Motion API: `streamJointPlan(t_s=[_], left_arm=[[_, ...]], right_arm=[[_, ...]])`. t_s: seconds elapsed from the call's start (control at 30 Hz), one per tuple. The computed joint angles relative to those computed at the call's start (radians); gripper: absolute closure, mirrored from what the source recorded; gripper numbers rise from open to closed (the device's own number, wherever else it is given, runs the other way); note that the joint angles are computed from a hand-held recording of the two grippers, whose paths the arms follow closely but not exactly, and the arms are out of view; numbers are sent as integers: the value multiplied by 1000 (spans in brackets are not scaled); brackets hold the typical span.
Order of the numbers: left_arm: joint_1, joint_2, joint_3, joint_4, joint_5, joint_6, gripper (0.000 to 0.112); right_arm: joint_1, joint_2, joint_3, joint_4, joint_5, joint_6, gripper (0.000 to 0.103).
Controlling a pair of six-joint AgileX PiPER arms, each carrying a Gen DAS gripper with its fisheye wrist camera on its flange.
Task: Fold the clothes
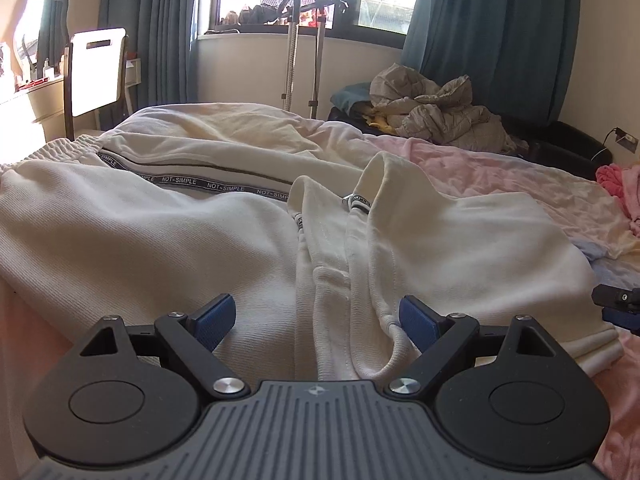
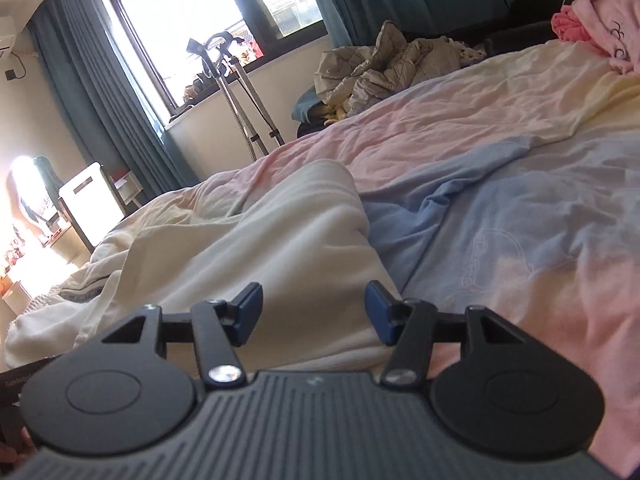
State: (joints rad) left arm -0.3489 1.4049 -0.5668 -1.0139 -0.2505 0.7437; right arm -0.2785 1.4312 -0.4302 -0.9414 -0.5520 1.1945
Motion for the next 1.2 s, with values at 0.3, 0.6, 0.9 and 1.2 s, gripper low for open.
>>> streamJointPlan(t_s=[0.3, 0.6, 0.9, 1.2], left_arm=[[33, 15, -10, 8, 41, -22, 20], [25, 43, -25, -17, 14, -16, 20], [35, 42, -26, 1, 24, -28, 20], [33, 42, -26, 1, 19, -38, 20]], right_arm=[[-77, 113, -30, -109, -66, 117, 42], [-209, 91, -5, -174, -489, 186, 39], [-149, 190, -49, -157, -289, 236, 38], [-186, 192, -38, -141, -461, 204, 37]])
